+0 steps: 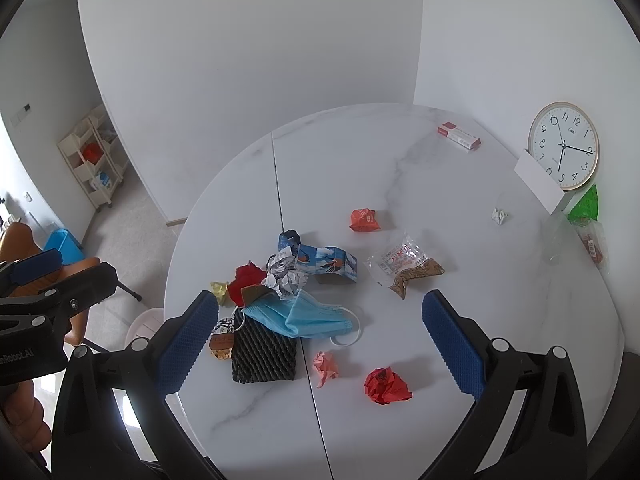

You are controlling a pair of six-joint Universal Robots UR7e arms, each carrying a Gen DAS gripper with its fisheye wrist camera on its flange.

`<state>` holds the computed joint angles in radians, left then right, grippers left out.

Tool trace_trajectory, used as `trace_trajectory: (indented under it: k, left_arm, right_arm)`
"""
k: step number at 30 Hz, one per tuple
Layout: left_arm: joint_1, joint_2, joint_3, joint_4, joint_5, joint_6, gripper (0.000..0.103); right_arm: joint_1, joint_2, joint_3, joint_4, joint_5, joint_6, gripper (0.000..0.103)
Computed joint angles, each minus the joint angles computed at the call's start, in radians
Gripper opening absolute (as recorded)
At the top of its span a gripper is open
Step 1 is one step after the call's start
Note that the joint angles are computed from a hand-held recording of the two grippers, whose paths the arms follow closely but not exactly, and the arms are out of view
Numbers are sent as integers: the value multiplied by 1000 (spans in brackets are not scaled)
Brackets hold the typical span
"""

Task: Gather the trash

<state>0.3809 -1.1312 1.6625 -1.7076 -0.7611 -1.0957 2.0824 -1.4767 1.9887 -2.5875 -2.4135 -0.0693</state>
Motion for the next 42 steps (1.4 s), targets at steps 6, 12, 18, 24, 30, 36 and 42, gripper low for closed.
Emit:
trace_trajectory:
  k: [6,12,18,24,30,36,42]
  left_arm:
    - [0,1,-1,1,1,1,96]
    - [-1,-2,0,5,1,-3,96]
    - [-1,-2,0,6,1,-2,96]
    - [-2,-5,3,7,0,-5,96]
    - [-4,-8,8,9,0,-9,96]
    - [-5,-13,12,18,-1,-14,96]
    - [-3,-19,29,14,-12,-11,96]
  right_arm:
    - [3,1,-3,3,-1,3,101]
    - [3,1,-2,2,-2,3,101]
    - [3,0,-2,4,-2,4,101]
    - [3,-1,0,1,-1,2,101]
    - [3,0,1,-2,-1,2,101]
    - [3,-2,2,0,-1,4,101]
    - [-6,-24,22,-8,21,-67,101]
